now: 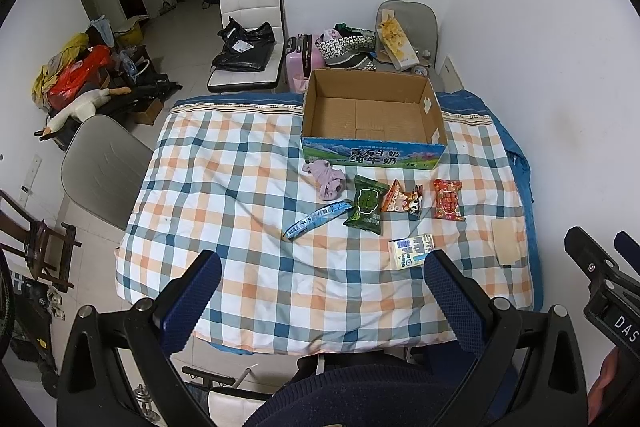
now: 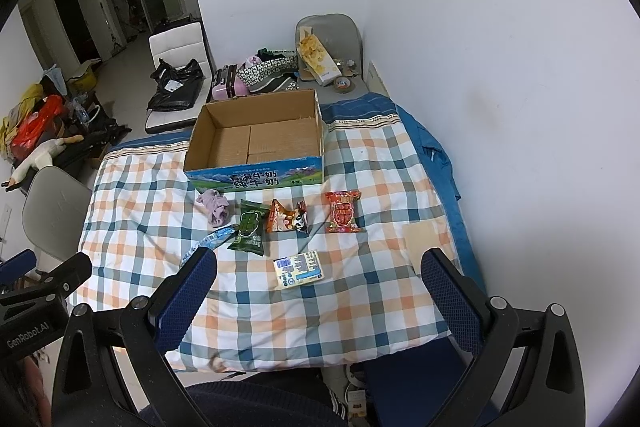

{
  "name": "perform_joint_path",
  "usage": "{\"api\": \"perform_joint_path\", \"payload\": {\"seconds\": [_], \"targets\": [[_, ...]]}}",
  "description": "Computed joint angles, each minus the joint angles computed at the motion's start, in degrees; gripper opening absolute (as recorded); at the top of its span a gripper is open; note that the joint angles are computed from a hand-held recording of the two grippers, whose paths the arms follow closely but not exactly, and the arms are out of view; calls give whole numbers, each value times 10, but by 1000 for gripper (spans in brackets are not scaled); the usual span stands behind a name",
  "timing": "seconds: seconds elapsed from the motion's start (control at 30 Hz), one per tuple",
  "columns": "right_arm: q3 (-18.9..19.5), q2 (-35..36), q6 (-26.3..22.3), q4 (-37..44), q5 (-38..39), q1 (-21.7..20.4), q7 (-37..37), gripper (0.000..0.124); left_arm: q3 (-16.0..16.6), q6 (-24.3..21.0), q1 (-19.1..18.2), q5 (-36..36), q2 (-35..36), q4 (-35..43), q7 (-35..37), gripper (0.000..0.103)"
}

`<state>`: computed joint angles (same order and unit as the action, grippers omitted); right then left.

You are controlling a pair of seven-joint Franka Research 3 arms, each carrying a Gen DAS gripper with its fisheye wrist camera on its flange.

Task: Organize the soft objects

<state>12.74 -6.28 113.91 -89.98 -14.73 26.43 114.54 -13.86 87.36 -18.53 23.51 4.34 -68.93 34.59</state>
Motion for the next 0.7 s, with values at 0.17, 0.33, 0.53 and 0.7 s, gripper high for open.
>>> {"api": "perform_joint_path", "payload": {"seconds": [0.17, 0.33, 0.53, 0.7], "targets": [[-2, 6, -5, 11, 0, 1, -2, 103, 0, -1, 0, 2, 4, 5, 4, 103], [-1, 2, 1, 3, -1, 0, 0, 103, 0, 2, 0, 2, -3, -3, 1, 103], [-6, 12, -8, 23, 3, -1, -12, 103, -1, 3, 0, 2, -5, -7, -1, 103], [-9, 19, -10, 36, 3, -1, -18, 103, -2, 7, 1, 3, -9, -13, -2, 103]]}}
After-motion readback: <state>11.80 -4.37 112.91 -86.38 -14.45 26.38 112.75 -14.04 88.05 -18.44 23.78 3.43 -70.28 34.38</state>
